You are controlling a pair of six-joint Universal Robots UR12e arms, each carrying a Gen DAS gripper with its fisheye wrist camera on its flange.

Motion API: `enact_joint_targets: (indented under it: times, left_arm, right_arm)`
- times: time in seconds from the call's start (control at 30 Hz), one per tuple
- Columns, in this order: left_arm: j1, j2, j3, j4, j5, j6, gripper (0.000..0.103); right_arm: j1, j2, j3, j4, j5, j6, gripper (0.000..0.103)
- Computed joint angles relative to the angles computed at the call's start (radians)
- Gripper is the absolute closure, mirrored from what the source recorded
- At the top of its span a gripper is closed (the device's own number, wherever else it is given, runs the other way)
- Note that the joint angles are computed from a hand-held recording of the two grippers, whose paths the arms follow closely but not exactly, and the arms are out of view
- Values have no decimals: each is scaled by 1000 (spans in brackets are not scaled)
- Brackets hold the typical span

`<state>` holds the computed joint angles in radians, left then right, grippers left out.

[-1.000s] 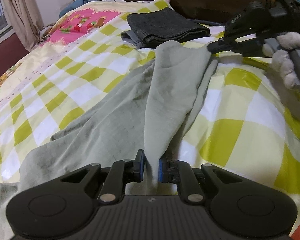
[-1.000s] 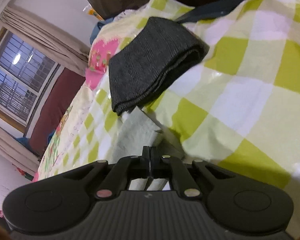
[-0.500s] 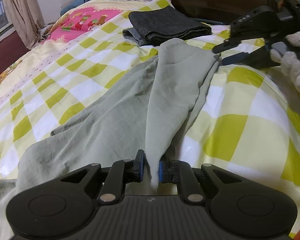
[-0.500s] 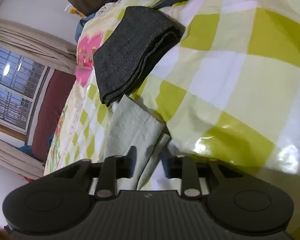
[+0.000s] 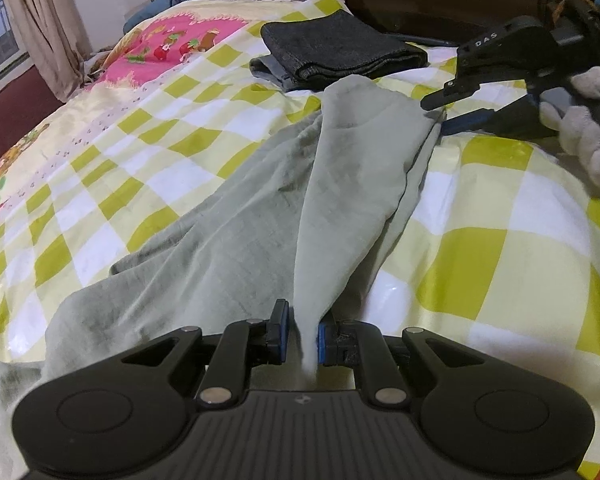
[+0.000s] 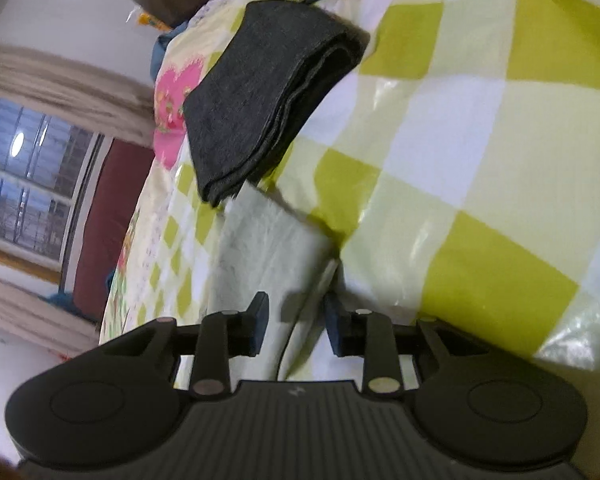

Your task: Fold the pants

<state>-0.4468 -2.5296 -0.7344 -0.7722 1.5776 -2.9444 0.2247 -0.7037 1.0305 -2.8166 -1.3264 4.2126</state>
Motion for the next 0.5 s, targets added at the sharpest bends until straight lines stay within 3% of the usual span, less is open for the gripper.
enact_joint_targets:
  times: [0.1, 0.23, 0.37, 0.43, 0.47, 0.5]
  left_arm:
    - [-1, -3, 7, -13, 4, -10, 75]
    - [-1, 1, 1, -9, -7, -11, 75]
    - [-1, -4, 6, -8, -21, -8, 75]
    - [-2, -4, 5, -11, -30, -4, 75]
    - [-1, -3, 5, -14, -36, -1, 75]
    - [-2, -3, 5, -17, -37, 4, 75]
  right_arm:
    - [4, 16, -36, 40, -10, 4, 70]
    - [5, 17, -29, 4, -9, 36, 66]
    - [16, 46, -84, 41, -49, 13, 66]
    - [19, 61, -111, 50, -67, -3, 74]
    - [16, 65, -115, 52, -53, -1, 99]
    - [7, 65, -106, 21, -14, 32, 98]
